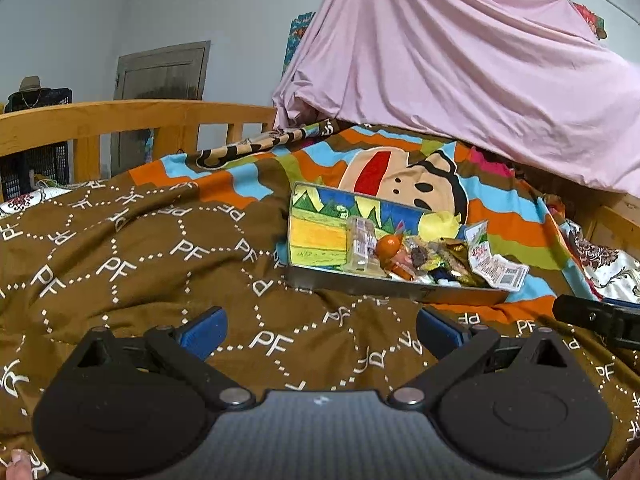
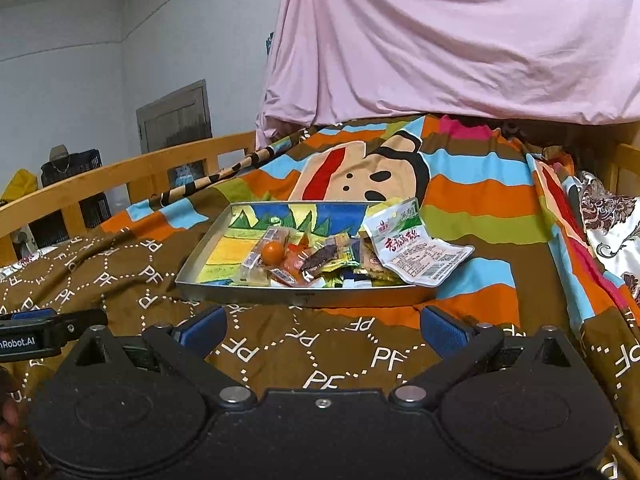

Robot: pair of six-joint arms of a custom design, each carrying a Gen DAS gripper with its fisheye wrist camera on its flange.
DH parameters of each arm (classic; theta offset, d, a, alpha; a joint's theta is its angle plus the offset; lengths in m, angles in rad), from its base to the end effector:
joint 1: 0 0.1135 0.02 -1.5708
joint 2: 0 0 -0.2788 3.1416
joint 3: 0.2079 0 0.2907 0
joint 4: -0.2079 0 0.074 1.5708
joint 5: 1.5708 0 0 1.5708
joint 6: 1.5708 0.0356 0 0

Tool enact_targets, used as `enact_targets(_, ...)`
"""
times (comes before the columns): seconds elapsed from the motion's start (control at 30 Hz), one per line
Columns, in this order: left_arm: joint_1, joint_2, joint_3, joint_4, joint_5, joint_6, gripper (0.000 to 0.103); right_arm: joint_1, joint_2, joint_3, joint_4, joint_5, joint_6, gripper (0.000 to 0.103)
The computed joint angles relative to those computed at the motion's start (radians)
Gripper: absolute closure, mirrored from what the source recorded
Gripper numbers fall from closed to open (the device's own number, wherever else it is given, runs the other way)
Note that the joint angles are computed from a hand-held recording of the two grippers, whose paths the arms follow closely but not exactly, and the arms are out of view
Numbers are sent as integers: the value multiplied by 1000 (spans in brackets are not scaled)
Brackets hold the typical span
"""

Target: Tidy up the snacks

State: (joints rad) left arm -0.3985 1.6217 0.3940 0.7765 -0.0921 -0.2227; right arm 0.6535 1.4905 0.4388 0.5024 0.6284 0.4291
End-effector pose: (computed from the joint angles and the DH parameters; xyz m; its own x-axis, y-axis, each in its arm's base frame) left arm 0.2638 -0.1075 0.0965 -0.4604 -0.0448 -0.8866 0.2137 0.9638 -0.1596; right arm 0.2339 0.1527 0.1205 -0.4159 0.1054 -0.9033 0.0872 0.9933 0.0758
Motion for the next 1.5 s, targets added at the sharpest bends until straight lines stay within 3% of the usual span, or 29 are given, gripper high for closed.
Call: enact_targets(1.5, 5, 6, -5, -4, -1, 12, 0, -18, 35, 40, -69, -49, 1, 1)
